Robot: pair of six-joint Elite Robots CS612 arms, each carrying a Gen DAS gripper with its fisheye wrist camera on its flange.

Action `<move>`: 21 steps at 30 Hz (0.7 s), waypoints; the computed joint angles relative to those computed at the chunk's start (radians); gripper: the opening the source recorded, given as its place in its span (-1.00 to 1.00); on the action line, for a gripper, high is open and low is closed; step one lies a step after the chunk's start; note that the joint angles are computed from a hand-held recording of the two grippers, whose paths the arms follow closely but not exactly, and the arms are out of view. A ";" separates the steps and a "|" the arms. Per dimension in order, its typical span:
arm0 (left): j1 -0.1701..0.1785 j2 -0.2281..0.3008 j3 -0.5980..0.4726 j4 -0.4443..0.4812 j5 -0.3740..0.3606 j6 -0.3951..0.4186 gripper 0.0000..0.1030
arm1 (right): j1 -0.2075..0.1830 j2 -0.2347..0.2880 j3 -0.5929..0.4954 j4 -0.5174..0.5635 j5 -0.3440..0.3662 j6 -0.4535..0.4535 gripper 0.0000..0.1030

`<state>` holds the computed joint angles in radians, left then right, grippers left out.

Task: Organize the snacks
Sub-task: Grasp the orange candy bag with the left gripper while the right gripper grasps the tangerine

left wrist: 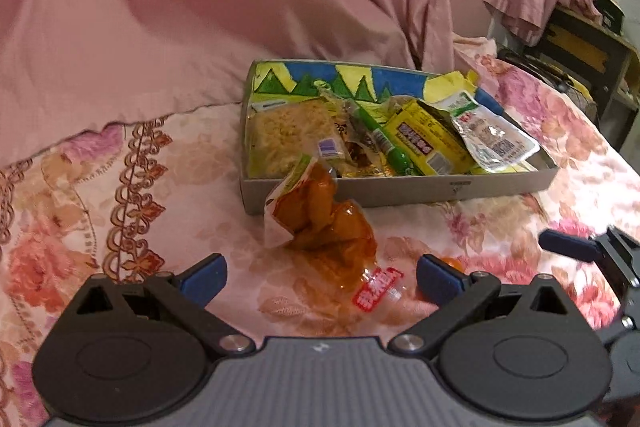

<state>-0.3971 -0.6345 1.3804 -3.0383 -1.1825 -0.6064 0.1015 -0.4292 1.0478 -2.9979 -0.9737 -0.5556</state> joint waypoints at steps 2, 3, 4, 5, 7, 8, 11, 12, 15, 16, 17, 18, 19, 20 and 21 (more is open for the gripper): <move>0.005 0.008 -0.012 0.009 -0.010 -0.015 0.99 | -0.004 0.002 0.000 0.000 0.018 -0.008 0.93; 0.007 0.012 -0.019 0.015 -0.010 -0.025 0.99 | -0.005 0.004 -0.001 0.004 0.023 -0.015 0.91; 0.009 0.015 -0.025 0.021 -0.012 -0.036 0.99 | -0.005 0.006 -0.004 0.008 0.026 -0.023 0.89; 0.011 0.020 -0.034 0.030 -0.016 -0.047 0.99 | -0.004 0.009 -0.009 0.013 0.024 -0.029 0.85; 0.015 0.028 -0.050 0.050 -0.023 -0.074 0.99 | -0.002 0.014 -0.017 0.022 0.017 -0.030 0.81; 0.016 0.032 -0.055 0.054 -0.028 -0.084 0.99 | -0.001 0.017 -0.024 0.031 0.023 -0.026 0.77; 0.020 0.045 -0.077 0.064 -0.040 -0.104 0.99 | -0.001 0.023 -0.041 0.071 0.031 -0.012 0.66; 0.021 0.050 -0.085 0.070 -0.038 -0.109 0.99 | 0.000 0.025 -0.045 0.081 0.025 -0.009 0.57; 0.021 0.062 -0.109 0.089 -0.032 -0.120 0.92 | 0.003 0.028 -0.055 0.108 0.012 -0.007 0.40; 0.021 0.066 -0.119 0.100 -0.029 -0.119 0.79 | 0.003 0.029 -0.059 0.116 0.013 -0.007 0.38; 0.022 0.070 -0.129 0.119 -0.033 -0.119 0.72 | 0.003 0.030 -0.061 0.122 0.014 -0.008 0.30; 0.022 0.072 -0.138 0.144 -0.031 -0.127 0.67 | 0.003 0.031 -0.064 0.130 0.016 -0.010 0.21; 0.021 0.074 -0.144 0.163 -0.023 -0.135 0.61 | 0.004 0.031 -0.067 0.141 0.020 -0.012 0.17; 0.021 0.075 -0.145 0.166 -0.021 -0.138 0.61 | 0.004 0.032 -0.069 0.150 0.026 -0.012 0.12; 0.022 0.076 -0.142 0.153 -0.024 -0.138 0.61 | 0.004 0.032 -0.071 0.156 0.033 -0.012 0.06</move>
